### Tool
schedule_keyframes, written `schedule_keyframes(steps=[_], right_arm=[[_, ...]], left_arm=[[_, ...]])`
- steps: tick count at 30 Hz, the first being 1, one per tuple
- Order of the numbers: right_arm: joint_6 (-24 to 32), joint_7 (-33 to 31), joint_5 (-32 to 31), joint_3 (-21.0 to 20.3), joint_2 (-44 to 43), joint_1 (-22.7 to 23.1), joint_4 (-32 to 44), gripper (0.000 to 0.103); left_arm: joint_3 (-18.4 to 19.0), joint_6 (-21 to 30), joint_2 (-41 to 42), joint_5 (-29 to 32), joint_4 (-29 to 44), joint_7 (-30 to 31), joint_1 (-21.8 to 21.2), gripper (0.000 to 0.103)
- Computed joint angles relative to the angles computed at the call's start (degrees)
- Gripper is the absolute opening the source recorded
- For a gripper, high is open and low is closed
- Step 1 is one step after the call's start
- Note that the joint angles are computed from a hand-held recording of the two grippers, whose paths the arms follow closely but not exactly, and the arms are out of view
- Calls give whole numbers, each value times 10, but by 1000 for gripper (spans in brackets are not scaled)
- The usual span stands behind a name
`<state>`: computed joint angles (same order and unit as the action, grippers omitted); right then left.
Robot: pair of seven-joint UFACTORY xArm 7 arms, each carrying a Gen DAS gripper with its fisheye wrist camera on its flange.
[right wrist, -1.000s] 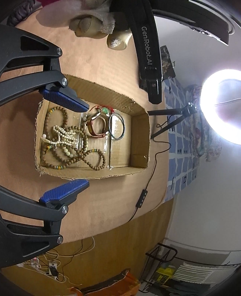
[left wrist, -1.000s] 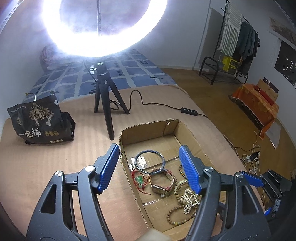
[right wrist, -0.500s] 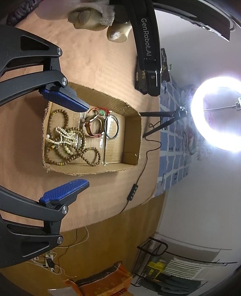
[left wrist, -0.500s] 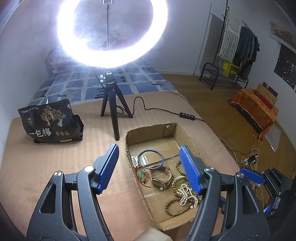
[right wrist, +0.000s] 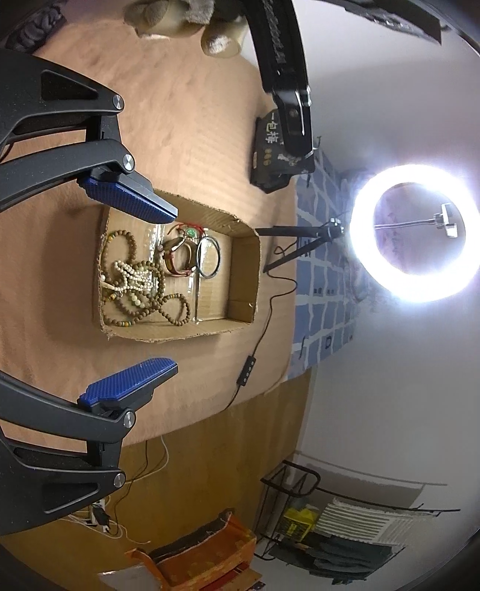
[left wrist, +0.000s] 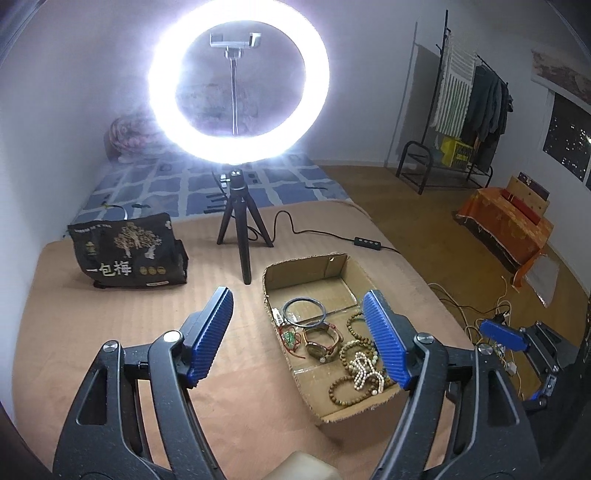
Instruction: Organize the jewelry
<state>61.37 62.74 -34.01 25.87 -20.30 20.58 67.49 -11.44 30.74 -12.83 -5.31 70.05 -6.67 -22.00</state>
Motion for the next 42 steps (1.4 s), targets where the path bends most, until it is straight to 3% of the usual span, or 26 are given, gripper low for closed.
schedule_keyframes(steps=[11, 19, 28, 35, 38, 42], right_arm=[[44, 50, -6, 37, -39, -2, -5, 76], [51, 101, -20, 67, -67, -19, -18, 79], [57, 105, -43, 90, -76, -34, -14, 80], [67, 99, -55, 106, -75, -42, -9, 81], [72, 97, -54, 105, -77, -41, -11, 81], [77, 97, -51, 104, -83, -42, -14, 81]], left_arm=[[8, 1, -119, -17, -83, 4, -1, 79], [16, 2, -195, -21, -138, 11, -3, 91], [16, 10, -244, -18, -182, 29, -7, 93], [-8, 17, -269, 4, -200, 26, -4, 93], [-12, 16, -274, 7, -203, 27, -9, 102], [-21, 7, -284, 20, -211, 24, -5, 102]])
